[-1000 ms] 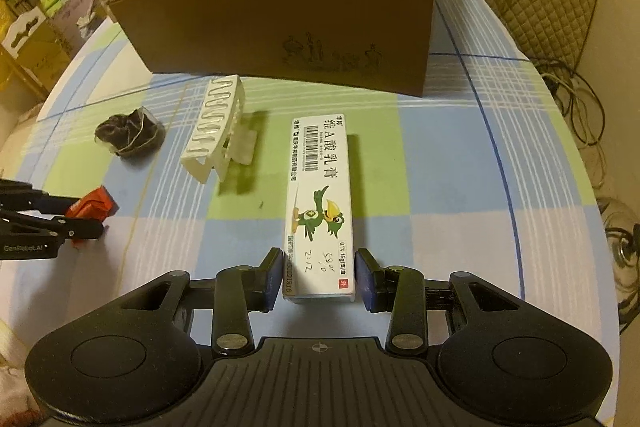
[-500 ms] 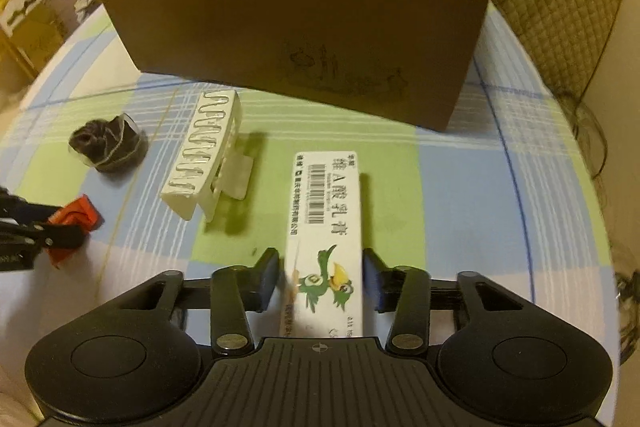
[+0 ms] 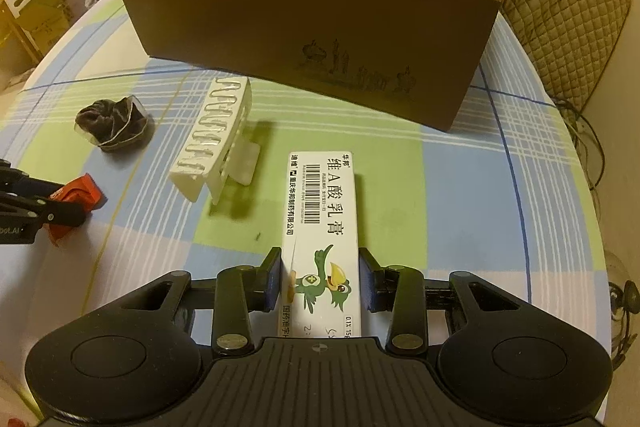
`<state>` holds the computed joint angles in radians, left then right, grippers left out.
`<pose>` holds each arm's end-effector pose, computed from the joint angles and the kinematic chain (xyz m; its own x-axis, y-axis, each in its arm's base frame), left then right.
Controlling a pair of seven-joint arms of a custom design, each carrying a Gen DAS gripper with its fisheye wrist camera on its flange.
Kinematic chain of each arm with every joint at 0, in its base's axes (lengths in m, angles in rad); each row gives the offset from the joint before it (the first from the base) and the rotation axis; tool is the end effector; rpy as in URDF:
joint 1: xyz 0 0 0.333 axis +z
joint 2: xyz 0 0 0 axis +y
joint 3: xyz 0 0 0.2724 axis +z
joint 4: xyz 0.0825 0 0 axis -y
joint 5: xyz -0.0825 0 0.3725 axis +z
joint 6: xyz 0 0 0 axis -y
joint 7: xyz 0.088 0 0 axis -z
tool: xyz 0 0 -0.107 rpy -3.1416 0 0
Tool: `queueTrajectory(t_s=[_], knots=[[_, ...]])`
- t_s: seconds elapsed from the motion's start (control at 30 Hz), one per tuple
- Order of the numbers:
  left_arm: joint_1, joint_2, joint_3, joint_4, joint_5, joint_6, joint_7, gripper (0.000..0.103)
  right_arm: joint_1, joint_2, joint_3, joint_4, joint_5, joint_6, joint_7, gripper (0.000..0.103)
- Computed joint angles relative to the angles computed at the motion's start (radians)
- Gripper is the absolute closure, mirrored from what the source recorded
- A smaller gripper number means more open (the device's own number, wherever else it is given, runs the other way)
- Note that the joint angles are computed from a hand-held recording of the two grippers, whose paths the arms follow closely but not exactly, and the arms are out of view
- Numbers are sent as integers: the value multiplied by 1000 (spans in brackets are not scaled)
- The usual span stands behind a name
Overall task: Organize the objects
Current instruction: 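Carry red candy packet and white medicine box with both tools into brown box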
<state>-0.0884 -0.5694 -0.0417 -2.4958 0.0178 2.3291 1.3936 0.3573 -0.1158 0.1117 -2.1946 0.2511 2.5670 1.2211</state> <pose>0.4199 -0.0554 0.4904 0.0332 -0.9990 0.0304 -0.9191 -0.0425 -0.3918 0.4864 0.2433 0.4500 0.6080 -0.7930 -0.0386 -0.7027 -0.5148 -0.4910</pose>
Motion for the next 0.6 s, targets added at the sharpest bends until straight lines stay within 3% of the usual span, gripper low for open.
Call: queueTrajectory(t_s=[0.23,0.6], knots=[[-7,-12,10,4,-27,-17,13,79,-5,-34,-10,-13,39,-49,7,68],[-1,-39,11,34,-28,6,3,79,-4,-94,-23,-14,118,-44,-28,68]])
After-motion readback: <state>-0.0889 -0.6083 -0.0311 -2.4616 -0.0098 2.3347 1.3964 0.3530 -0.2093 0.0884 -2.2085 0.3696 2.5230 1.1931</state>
